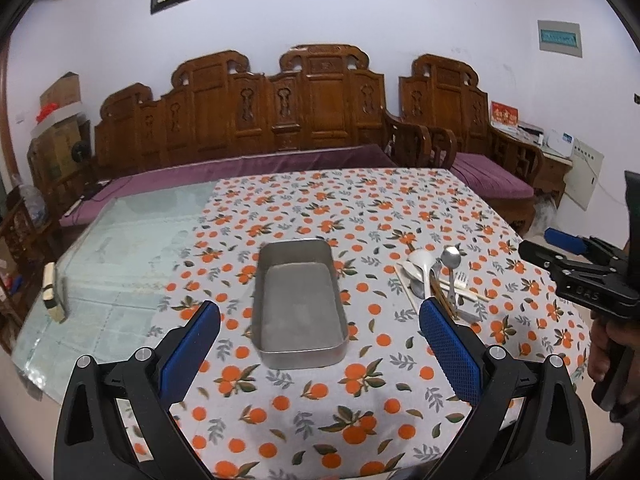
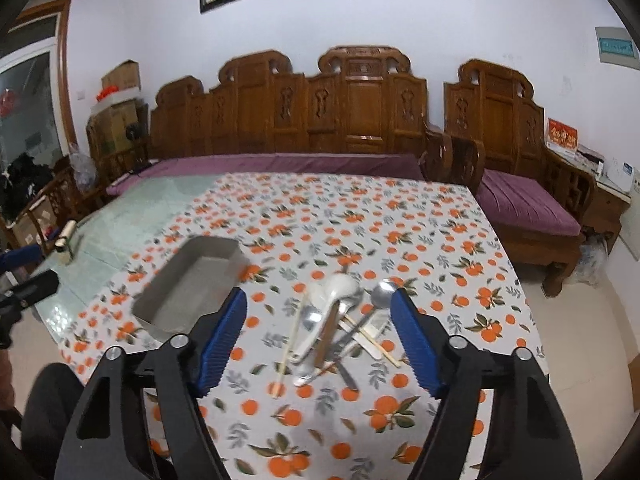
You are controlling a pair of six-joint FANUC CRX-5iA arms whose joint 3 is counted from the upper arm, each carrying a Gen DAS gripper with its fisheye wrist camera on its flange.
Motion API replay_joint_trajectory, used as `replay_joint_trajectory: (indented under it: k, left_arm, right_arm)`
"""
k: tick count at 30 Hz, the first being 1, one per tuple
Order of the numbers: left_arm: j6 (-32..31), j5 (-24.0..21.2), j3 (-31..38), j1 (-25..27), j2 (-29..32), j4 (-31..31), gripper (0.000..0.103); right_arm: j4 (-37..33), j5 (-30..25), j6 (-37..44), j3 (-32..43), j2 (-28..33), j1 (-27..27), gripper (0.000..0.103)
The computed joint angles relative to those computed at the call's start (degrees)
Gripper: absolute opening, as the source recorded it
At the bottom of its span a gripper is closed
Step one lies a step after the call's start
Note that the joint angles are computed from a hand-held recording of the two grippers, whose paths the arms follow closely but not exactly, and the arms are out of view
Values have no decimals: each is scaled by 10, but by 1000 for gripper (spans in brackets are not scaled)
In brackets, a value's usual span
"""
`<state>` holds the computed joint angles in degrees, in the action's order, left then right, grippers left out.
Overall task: Organize utensils
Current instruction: 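Move both tools down toward the utensil pile beside the steel tray, then grasp a light bamboo chopstick from the pile with the left tool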
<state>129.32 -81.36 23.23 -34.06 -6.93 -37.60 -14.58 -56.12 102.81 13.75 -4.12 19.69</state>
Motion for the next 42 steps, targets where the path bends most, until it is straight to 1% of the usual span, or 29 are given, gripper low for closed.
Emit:
replay_joint_trajectory:
  k: [5,11,15,20,22,24,25,28,29,31,34,36,38,39,40,41,42]
  left_arm:
    - [-22,30,4,24,29,38,97]
    - [-47,67,3,54,67,98,96]
    - [-71,92,-12,71,92,142,96]
    - [-94,110,-23,94,124,191,89]
    - [-101,121,-29,105,136,216,83]
    - [-102,128,-31,112,149,230,80]
    - [-104,130,-31,115,156,236,75]
    - [-108,137,-29,121,175,255,67]
    - [-109,141,-29,122,179,259,65]
    - [-111,140,-26,122,187,261,59]
    - [-117,142,-25,120,195,263,56]
    - [-119,136,-22,121,202,263,50]
    - [-119,151,-35,125,196,273,48]
    - [-121,156,-38,126,195,275,44]
    - [-124,159,-40,127,193,278,35]
    - [-127,162,-42,127,192,279,29]
    - [-128,161,-44,129,191,282,18]
  right_arm:
    - [-14,-22,22,5,29,-24,62]
    - [-39,-45,41,14,57,-45,55]
    - [-35,-51,39,15,66,-47,54]
    - [-35,-54,40,14,73,-47,54]
    - [-34,-57,39,14,75,-47,54]
    - [-34,-58,39,13,77,-47,54]
    - [-33,-58,38,13,79,-47,54]
    - [-31,-58,35,11,79,-46,54]
    - [-31,-58,35,11,79,-46,54]
    - [-32,-58,36,11,79,-47,54]
    - [-30,-57,35,9,78,-44,54]
    - [-27,-55,34,6,75,-39,54]
    - [-19,-51,32,1,72,-32,54]
    - [-14,-50,30,-1,71,-29,54]
    - [-9,-48,30,-5,68,-25,54]
    - [-3,-45,29,-8,66,-21,54]
    - [2,-44,27,-11,65,-18,54]
